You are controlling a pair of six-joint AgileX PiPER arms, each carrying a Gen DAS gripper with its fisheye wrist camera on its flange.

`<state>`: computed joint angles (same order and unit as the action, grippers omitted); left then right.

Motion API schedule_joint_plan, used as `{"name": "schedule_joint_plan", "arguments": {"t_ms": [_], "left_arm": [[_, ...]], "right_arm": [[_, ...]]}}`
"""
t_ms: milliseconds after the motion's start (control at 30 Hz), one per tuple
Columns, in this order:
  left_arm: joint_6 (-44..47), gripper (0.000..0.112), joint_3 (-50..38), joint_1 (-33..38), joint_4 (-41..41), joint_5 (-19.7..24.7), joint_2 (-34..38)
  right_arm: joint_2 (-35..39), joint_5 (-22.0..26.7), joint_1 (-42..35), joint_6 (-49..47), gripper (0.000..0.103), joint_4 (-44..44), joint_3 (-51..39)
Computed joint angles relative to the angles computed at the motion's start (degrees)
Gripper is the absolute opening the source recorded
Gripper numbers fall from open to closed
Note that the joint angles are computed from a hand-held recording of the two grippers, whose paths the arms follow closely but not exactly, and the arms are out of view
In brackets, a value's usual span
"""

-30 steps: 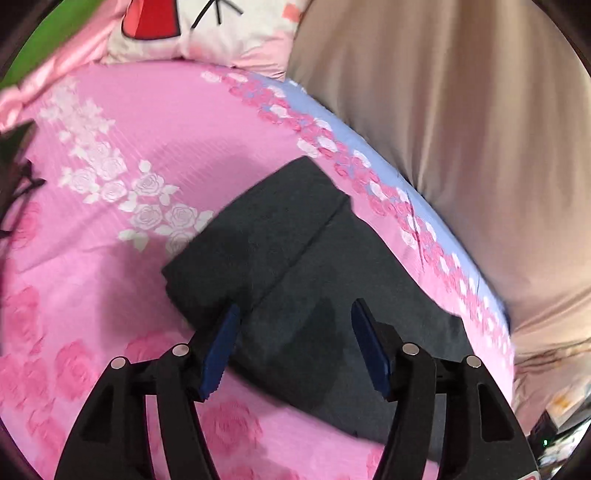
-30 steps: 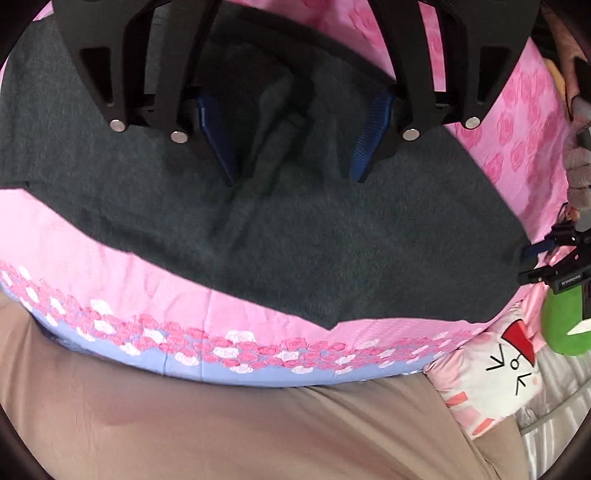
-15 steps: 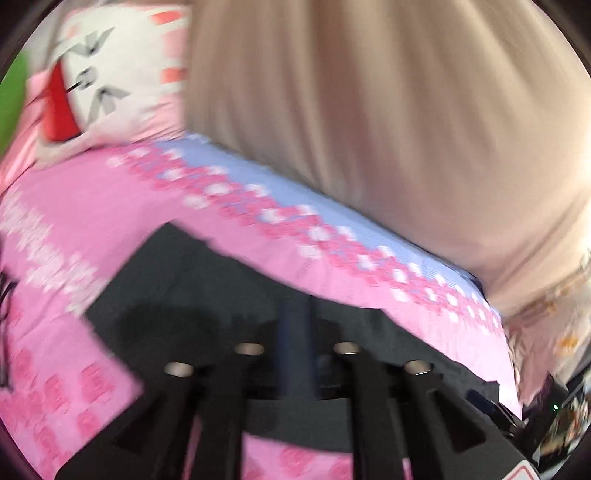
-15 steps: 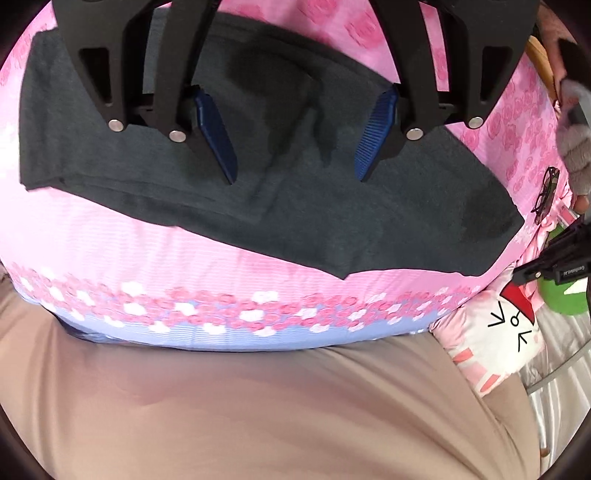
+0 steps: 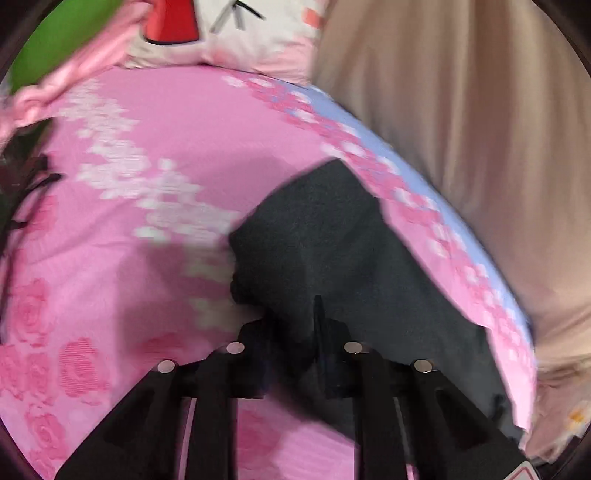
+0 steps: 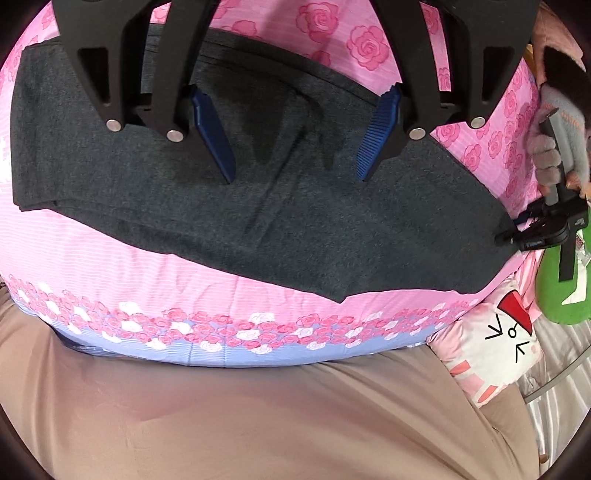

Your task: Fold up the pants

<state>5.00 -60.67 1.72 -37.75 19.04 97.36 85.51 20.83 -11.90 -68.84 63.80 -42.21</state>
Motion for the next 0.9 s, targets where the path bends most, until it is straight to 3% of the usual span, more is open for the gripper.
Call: {"name": "schedule_joint_plan", "arguments": {"t_ms": [67,167,233,333,367,433,500,567,600,667,733,833,900], "left_arm": [[-2.92,0.013,0.45,-4.14,4.78,-1.91,-5.56],[-15.23,0.013,-4.04,-15.49,21.97,0.60,-11.64],[-24.04,0.012,-8.77,-25.04,33.43,3.10,-12.05],[-33.23,0.012,-16.98,-38.44,44.69,6.64,-6.81],[-32.66,0.014,-20.32,-41.81,44.02,7.76,-3.21],[-28.37,0.023,-27.93,-46.68,39.23,11.77,6.03],[-28.70,0.027,-32.81,-50.40,39.25,14.97,13.40],[-30.78,0.029,-31.77,-53.52,40.95,13.99,15.64],[-31.08,0.032,-29.94,-54.26,40.84,12.45,14.88],[-35.79,0.050,-26.23,-55.51,44.06,10.07,12.16],[-43.85,0.061,-22.22,-56.92,52.88,9.04,8.23],[-58.16,0.078,-18.18,-57.67,68.55,10.83,3.42],[-59.85,0.078,-16.92,-56.91,70.31,12.17,1.34]], "right_arm": [[-0.78,0.23,-0.58,-0.49,0.066,0.95,0.00],[-3.60,2.65,-5.01,-3.34,0.066,3.73,0.53],[-5.91,3.36,-8.80,-4.25,0.066,4.01,1.18],[-8.67,4.94,-17.68,-7.59,0.072,4.72,2.27],[-8.66,5.83,-21.51,-9.37,0.077,4.75,2.37],[-7.50,7.25,-27.10,-12.19,0.078,4.92,2.28],[-4.84,11.52,-33.84,-14.38,0.078,4.53,1.17],[-1.80,17.34,-39.72,-15.83,0.078,3.83,-0.53],[-0.30,20.05,-41.34,-15.66,0.078,3.19,-1.62],[3.55,26.65,-43.40,-14.68,0.078,1.83,-4.65],[6.77,31.42,-42.22,-12.81,0.078,0.37,-7.43],[10.36,30.95,-36.59,-9.17,0.078,-1.74,-10.16],[13.21,30.55,-32.37,-8.45,0.078,-1.32,-10.81]]}}
